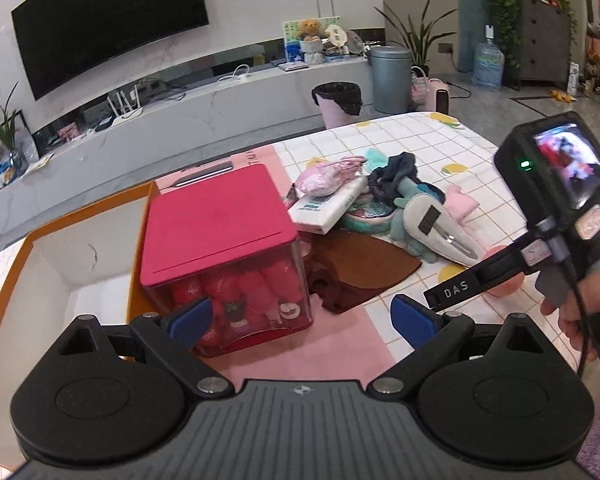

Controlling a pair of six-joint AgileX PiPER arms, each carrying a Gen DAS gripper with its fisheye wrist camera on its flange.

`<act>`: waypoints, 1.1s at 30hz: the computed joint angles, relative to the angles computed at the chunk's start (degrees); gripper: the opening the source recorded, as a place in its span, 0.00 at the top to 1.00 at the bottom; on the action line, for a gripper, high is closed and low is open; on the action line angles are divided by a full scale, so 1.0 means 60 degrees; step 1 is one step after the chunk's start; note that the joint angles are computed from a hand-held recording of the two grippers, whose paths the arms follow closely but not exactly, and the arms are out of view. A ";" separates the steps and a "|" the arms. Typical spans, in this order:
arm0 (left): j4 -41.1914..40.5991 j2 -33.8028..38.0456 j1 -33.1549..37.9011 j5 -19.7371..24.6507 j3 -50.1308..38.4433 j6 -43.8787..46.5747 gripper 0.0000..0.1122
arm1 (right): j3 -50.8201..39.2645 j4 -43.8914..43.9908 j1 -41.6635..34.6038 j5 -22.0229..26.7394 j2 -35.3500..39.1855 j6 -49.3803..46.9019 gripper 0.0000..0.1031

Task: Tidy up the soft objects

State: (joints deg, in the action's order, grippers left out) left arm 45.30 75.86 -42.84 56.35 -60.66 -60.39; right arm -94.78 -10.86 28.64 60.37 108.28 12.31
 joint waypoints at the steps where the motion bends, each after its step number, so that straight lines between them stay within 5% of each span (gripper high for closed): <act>1: -0.0052 -0.0012 0.0011 -0.0166 0.0022 0.0089 0.08 | -0.0032 -0.0242 0.0034 0.0061 0.0086 0.0083 0.17; 3: -0.0126 -0.0004 -0.0012 -0.0440 0.0032 0.0219 0.08 | -0.0066 -0.0168 -0.0165 0.0009 0.0150 0.0034 0.22; 7: 0.0419 0.0541 -0.0351 -0.0446 -0.0209 -0.0026 0.08 | -0.0375 0.0501 -0.0980 0.0243 0.0228 0.0314 0.51; 17: 0.1829 0.2021 -0.0159 -0.2712 -0.0403 -0.1365 0.08 | 0.0236 0.1453 -0.1618 -0.0377 -0.0904 0.0010 0.52; 22: 0.2929 0.2898 0.0031 -0.3852 -0.0469 -0.1900 0.08 | 0.0170 -0.1017 -0.1162 0.0312 -0.0493 0.1122 0.52; 26: 0.5117 0.3199 -0.0008 -0.4376 -0.0210 -0.3688 0.08 | 0.0729 -0.2253 -0.1027 0.0313 -0.1105 0.1341 0.52; 33: 0.4378 0.3891 0.0658 -0.5216 -0.0839 -0.3379 0.08 | 0.1317 -0.1769 -0.1537 -0.0303 -0.1968 0.1279 0.51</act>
State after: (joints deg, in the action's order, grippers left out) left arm 71.57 99.21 -38.89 25.05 -65.69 -80.66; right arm -86.88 -21.48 19.41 58.55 96.48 19.98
